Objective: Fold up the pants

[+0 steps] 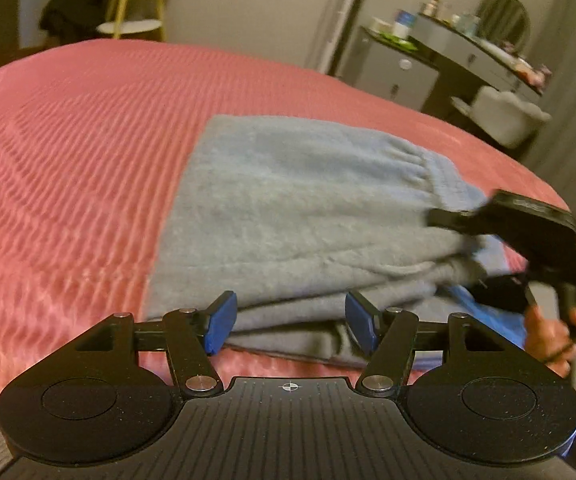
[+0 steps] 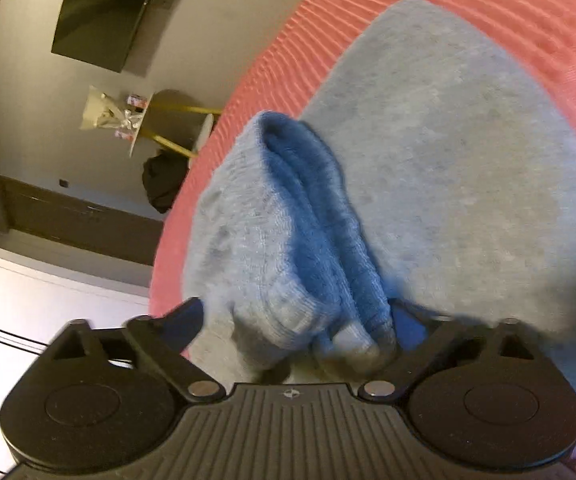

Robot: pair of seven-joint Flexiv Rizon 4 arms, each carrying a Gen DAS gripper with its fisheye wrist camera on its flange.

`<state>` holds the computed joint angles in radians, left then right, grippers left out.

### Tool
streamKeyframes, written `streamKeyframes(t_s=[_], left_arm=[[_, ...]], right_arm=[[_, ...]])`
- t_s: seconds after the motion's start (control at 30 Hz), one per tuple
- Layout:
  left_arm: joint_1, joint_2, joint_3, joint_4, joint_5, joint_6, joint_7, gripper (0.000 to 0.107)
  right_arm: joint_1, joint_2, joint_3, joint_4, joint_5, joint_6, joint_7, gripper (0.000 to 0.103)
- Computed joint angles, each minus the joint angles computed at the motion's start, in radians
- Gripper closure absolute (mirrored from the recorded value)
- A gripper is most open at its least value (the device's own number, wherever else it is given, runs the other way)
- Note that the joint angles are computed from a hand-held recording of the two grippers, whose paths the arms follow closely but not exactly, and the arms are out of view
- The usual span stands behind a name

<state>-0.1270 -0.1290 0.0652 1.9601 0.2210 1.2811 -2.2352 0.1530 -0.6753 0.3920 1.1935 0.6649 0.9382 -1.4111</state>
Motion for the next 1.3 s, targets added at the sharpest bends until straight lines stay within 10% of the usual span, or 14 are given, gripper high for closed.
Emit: streamKeyframes(t_s=[0.27, 0.3, 0.4, 0.53, 0.67, 0.8, 1.0, 1.2, 1.3], left_arm=[[0.046, -0.010, -0.100, 0.101, -0.319, 0.136, 0.320, 0.041], [0.051, -0.009, -0.116, 0.116, -0.377, 0.149, 0.368, 0.041], [0.036, -0.012, -0.127, 0.129, -0.456, 0.172, 0.455, 0.040], [-0.037, -0.049, -0.021, 0.024, -0.262, 0.042, 0.301, 0.041], [-0.121, -0.077, 0.092, -0.137, 0.054, -0.215, -0.072, 0.050], [-0.085, -0.064, 0.086, -0.134, 0.077, -0.257, -0.258, 0.060], [0.014, -0.035, 0.004, -0.007, -0.091, -0.056, -0.174, 0.051], [0.016, -0.051, -0.024, -0.032, -0.142, -0.104, -0.030, 0.042], [0.000, -0.064, -0.016, -0.061, -0.110, -0.122, -0.019, 0.039]], right_arm=[[-0.008, -0.022, 0.024, -0.027, 0.055, -0.015, 0.017, 0.036], [0.013, -0.012, 0.008, -0.025, 0.028, -0.009, 0.018, 0.052], [0.073, 0.034, -0.031, 0.015, -0.067, 0.063, -0.008, 0.058], [0.060, 0.069, 0.021, 0.021, -0.049, 0.136, -0.099, 0.059], [0.035, 0.102, 0.063, 0.018, 0.002, 0.175, -0.162, 0.060], [-0.033, 0.140, 0.095, 0.027, 0.111, 0.186, -0.242, 0.060], [-0.077, 0.177, 0.027, 0.085, 0.166, 0.173, -0.231, 0.059], [0.015, 0.167, -0.139, 0.202, -0.064, 0.146, 0.109, 0.037], [-0.037, 0.155, -0.090, 0.199, -0.049, 0.107, 0.132, 0.029]])
